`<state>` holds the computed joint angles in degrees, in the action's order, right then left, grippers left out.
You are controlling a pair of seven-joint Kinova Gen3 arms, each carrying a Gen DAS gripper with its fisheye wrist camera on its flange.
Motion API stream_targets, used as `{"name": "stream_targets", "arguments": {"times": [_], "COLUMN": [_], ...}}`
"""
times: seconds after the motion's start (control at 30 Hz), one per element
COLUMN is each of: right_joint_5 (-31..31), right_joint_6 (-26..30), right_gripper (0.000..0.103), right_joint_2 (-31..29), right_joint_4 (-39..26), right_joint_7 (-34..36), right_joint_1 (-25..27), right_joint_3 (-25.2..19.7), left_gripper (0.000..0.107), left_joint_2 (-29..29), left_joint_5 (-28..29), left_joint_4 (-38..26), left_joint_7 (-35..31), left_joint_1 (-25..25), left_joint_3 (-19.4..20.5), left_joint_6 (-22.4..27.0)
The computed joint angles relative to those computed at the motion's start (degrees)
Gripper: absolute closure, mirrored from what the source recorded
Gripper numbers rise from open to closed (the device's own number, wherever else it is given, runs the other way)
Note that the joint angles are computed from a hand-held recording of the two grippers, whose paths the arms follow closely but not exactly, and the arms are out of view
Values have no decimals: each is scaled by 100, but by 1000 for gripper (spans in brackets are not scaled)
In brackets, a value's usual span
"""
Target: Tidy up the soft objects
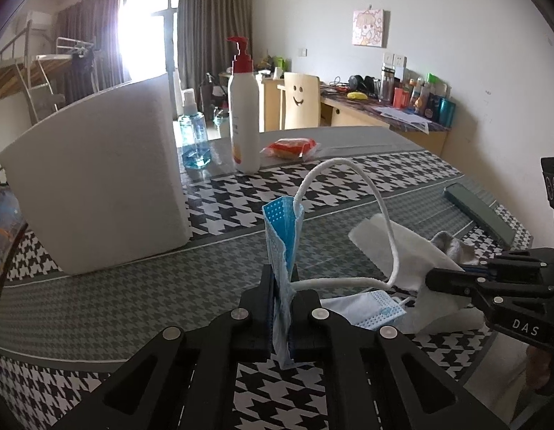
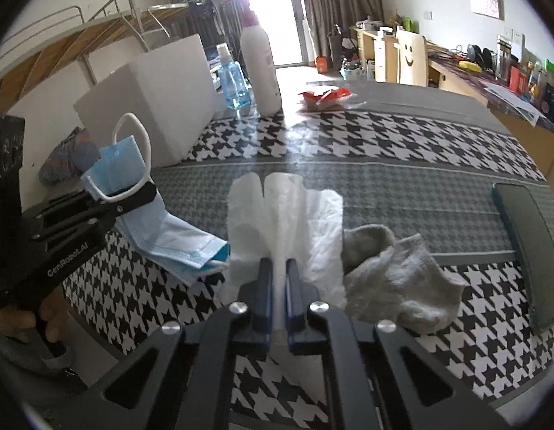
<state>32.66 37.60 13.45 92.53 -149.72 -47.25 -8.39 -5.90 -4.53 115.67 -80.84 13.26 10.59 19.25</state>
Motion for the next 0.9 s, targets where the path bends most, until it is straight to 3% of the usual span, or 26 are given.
{"name": "stream_targets", "arguments": {"times": [0.17,0.4,0.9], "right_joint_5": [392,1074,1607], "right_joint_6": [-168,14,243], "right_gripper": [95,95,95], "right_joint_2": [-114,-205,-237], "right_joint_4": [67,-10,-105], "right_joint_7": [-261,-714,-1138], "right_joint_1": [-138,-311,-294], "right_joint_3": [37,-6,-140], "left_gripper": [102,102,102], "left_joint_2": [-152,-360,-534], "left_joint_5": [81,193,90], "left_joint_4": [22,5,-21], "left_joint_7": [-56,-151,-30], "left_joint_1": [6,-36,-332], "left_joint_3": [-53,-59,175], "left_joint_6": [-40,-93,-273]}}
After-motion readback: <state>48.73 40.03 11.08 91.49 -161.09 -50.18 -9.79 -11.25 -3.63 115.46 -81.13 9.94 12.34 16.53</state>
